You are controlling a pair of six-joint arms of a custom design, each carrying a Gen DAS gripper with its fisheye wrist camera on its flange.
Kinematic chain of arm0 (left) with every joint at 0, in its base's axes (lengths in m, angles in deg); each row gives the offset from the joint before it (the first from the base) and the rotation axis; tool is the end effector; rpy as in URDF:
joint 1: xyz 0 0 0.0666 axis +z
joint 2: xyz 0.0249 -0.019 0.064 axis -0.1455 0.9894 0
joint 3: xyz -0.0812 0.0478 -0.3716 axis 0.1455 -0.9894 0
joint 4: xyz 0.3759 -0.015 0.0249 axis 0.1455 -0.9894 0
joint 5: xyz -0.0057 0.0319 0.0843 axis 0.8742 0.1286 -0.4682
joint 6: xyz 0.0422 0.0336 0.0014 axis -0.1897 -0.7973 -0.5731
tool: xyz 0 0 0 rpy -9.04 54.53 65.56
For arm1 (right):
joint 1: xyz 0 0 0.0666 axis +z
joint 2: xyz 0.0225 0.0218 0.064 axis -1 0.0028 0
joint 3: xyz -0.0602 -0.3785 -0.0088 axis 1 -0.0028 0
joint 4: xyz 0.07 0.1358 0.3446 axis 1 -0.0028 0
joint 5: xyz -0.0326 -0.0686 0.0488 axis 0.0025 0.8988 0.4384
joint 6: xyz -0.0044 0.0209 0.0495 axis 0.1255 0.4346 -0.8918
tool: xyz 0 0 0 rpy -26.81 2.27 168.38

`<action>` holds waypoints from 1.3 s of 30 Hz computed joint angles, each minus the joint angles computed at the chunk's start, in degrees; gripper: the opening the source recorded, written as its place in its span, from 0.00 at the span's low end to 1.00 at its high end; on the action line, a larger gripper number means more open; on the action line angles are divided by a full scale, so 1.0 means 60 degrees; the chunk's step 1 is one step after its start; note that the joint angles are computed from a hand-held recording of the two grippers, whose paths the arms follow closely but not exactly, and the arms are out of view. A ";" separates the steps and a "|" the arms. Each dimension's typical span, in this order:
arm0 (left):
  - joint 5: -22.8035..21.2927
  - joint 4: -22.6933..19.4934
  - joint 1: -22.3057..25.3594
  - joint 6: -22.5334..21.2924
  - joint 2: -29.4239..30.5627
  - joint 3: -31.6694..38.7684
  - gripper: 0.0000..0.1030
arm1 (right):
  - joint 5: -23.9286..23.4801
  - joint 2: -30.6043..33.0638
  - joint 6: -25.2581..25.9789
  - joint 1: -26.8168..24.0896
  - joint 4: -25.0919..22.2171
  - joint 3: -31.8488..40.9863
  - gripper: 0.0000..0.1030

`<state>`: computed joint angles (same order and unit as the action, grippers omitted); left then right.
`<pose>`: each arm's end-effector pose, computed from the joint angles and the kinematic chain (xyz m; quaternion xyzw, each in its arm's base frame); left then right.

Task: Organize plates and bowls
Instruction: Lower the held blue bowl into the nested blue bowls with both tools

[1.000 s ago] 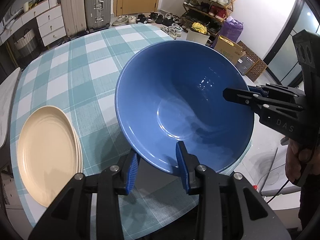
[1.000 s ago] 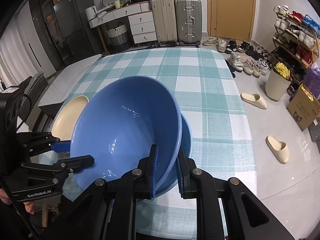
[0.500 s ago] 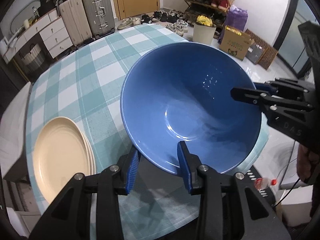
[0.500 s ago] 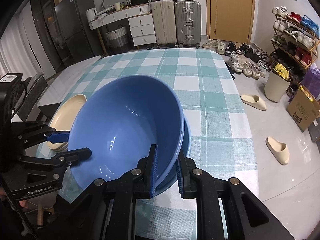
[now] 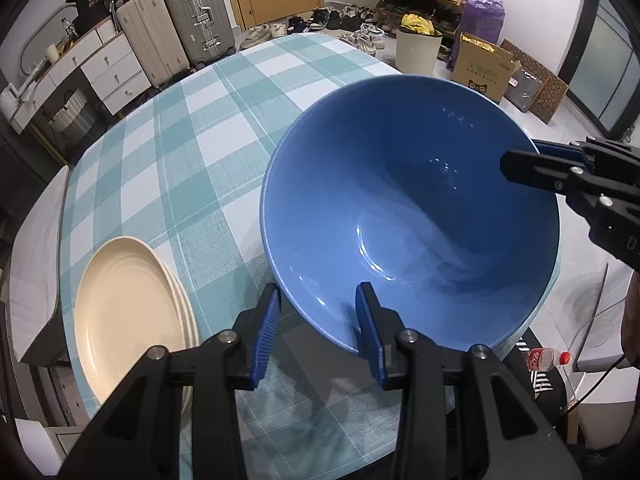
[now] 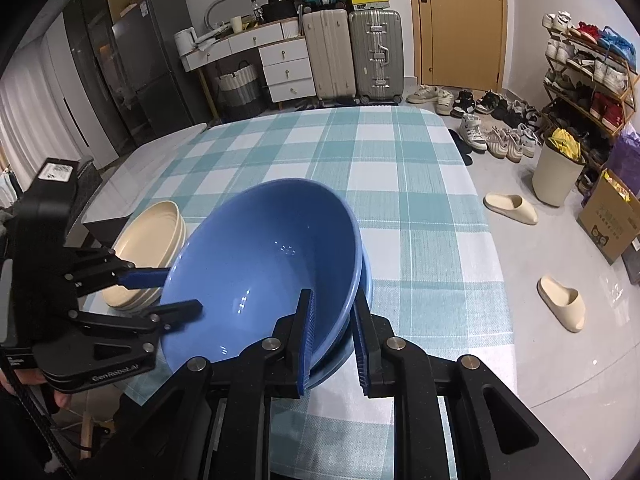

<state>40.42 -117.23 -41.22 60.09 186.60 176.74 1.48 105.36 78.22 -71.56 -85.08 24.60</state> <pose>0.4665 -0.2950 0.3535 0.1648 0.9593 -0.0090 0.2291 0.5176 0.1742 0.3355 -0.1455 0.9269 0.1075 0.3289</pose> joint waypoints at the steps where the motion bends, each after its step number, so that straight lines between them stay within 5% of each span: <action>1: 0.0011 0.0012 -0.0004 0.0015 0.0011 -0.0005 0.38 | 0.0007 -0.0025 0.0001 -0.0001 0.0056 -0.0031 0.17; 23: -0.0326 0.1413 0.0024 0.0186 -0.0107 -0.0710 0.54 | 0.0231 0.0069 -0.0466 -0.0124 0.0750 -0.0153 0.17; 39: 0.0502 0.2453 0.0393 0.0787 -0.0522 -0.1355 0.56 | 0.0294 0.0747 -0.0919 -0.0244 0.0640 0.0001 0.17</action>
<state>43.43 -102.51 -38.86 64.81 183.46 168.60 3.25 109.84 72.71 -73.02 -81.24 24.60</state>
